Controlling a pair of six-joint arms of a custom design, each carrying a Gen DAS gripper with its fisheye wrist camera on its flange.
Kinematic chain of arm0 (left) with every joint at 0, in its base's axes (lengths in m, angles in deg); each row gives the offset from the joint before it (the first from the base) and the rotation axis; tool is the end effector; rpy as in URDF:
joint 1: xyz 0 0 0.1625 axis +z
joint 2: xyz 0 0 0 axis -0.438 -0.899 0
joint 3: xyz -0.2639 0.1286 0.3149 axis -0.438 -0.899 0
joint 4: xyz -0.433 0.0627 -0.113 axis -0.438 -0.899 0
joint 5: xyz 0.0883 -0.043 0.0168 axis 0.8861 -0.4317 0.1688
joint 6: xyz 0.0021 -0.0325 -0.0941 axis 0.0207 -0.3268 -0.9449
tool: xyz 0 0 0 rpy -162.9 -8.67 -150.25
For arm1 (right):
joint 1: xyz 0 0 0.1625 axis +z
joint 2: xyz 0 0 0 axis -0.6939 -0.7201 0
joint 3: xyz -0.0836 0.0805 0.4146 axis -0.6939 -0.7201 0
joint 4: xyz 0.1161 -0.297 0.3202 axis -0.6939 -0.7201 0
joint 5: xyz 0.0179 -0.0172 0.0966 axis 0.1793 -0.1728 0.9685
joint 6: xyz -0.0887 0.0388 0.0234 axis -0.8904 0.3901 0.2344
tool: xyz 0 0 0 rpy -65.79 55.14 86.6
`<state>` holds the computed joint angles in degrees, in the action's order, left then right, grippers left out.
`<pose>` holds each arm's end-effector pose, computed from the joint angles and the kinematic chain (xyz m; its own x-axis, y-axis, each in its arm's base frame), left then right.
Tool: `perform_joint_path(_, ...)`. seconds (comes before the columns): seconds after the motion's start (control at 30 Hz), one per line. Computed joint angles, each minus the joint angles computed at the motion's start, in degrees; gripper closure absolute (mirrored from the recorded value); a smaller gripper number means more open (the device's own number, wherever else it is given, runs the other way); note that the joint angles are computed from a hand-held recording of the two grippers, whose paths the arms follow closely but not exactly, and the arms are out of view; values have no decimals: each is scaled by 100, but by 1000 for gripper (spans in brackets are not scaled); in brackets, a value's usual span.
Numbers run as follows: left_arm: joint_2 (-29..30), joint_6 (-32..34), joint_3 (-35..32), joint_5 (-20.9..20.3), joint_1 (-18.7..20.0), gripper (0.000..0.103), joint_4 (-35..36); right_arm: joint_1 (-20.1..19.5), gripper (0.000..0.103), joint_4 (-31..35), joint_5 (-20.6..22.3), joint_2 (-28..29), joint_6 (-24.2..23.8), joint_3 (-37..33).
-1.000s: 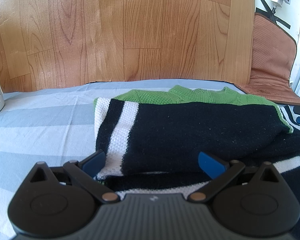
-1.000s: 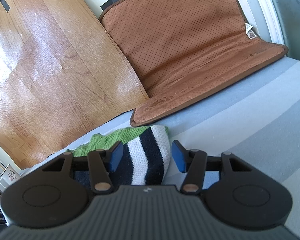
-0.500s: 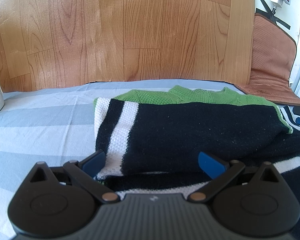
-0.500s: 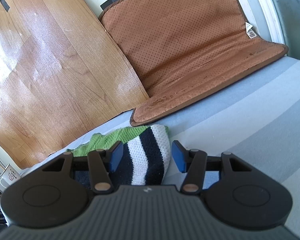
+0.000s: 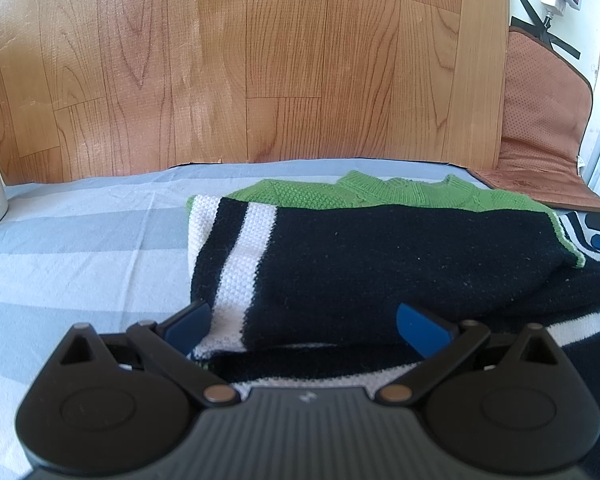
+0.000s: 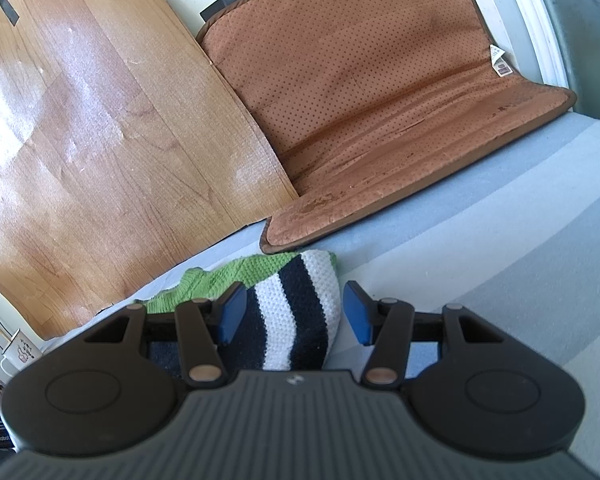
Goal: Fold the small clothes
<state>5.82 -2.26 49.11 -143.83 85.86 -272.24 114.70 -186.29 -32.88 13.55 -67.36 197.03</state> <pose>-0.1582 -0.6050 0.0031 -0.5611 0.6699 -0.4863 0.8247 0.5032 -0.2583 -0.0304 -0.4227 0.1970 -0.8470 0.5175 0.1220 -0.0149 0.2063 -0.9784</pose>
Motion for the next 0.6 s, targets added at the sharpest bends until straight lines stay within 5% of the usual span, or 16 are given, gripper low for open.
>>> perform_joint_path(0.3, 5, 18, 1, 32, -10, 0, 10, 30, 46, 47, -50, -5, -18, -9)
perform_joint_path(0.6, -4, -41, -43, 20, 15, 0, 116, 411, 44, 580, -889, 31, -498, -261)
